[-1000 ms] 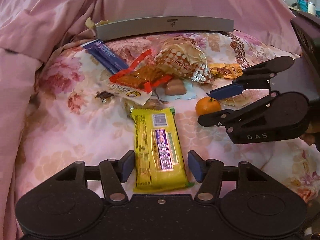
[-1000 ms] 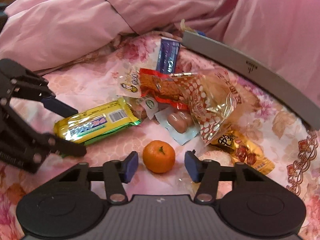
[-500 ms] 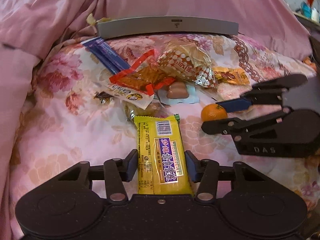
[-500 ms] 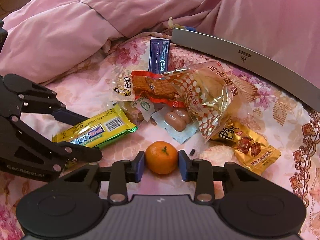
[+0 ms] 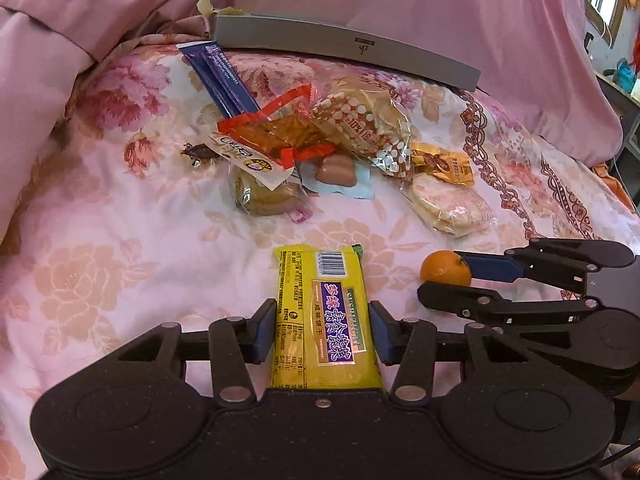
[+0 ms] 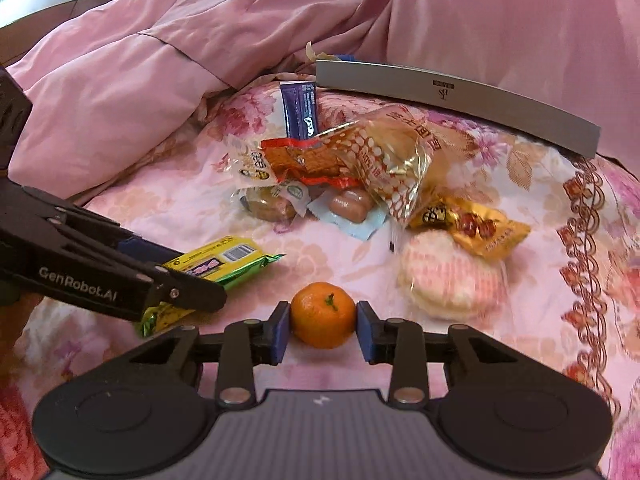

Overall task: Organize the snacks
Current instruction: 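Carry the candy bar and mandarin into the grey tray and release both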

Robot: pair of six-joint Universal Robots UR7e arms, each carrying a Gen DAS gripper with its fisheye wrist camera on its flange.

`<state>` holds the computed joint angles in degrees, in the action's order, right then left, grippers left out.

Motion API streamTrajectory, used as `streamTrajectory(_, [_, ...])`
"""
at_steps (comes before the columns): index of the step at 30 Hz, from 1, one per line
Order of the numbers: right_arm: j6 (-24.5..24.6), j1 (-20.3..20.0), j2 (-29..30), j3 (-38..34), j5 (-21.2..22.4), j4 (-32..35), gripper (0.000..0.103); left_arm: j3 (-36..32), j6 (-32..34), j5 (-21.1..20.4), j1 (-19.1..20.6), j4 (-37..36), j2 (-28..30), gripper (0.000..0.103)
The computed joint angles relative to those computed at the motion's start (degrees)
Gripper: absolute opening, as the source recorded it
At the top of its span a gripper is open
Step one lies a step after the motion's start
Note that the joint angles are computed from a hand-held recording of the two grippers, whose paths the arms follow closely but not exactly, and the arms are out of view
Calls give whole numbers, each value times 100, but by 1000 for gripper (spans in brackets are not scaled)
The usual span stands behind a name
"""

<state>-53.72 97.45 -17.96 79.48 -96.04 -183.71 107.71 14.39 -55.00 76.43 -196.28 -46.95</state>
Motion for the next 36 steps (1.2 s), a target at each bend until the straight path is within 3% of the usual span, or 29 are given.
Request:
streamTrajectory(10, [10, -13, -69, 158, -39, -116, 39, -56, 510, 257, -48, 71, 96, 55])
streamTrajectory(14, [16, -13, -70, 160, -41, -111, 39, -79, 710, 326, -64, 12, 152, 51])
streamTrajectory(22, [50, -19, -70, 182, -53, -113, 39, -6, 331, 149, -45, -34, 76, 50])
streamTrajectory(25, [-14, -26, -76, 228, -4, -235, 39, 37, 218, 68, -40, -283, 106, 50])
streamTrajectory(33, [-22, -57, -102, 350, 195, -605, 39, 115, 725, 24, -178, -1550, 363, 50])
streamTrajectory(36, [31, -54, -129, 320, 302, -642, 39, -4, 515, -28, -190, -1519, 305, 50])
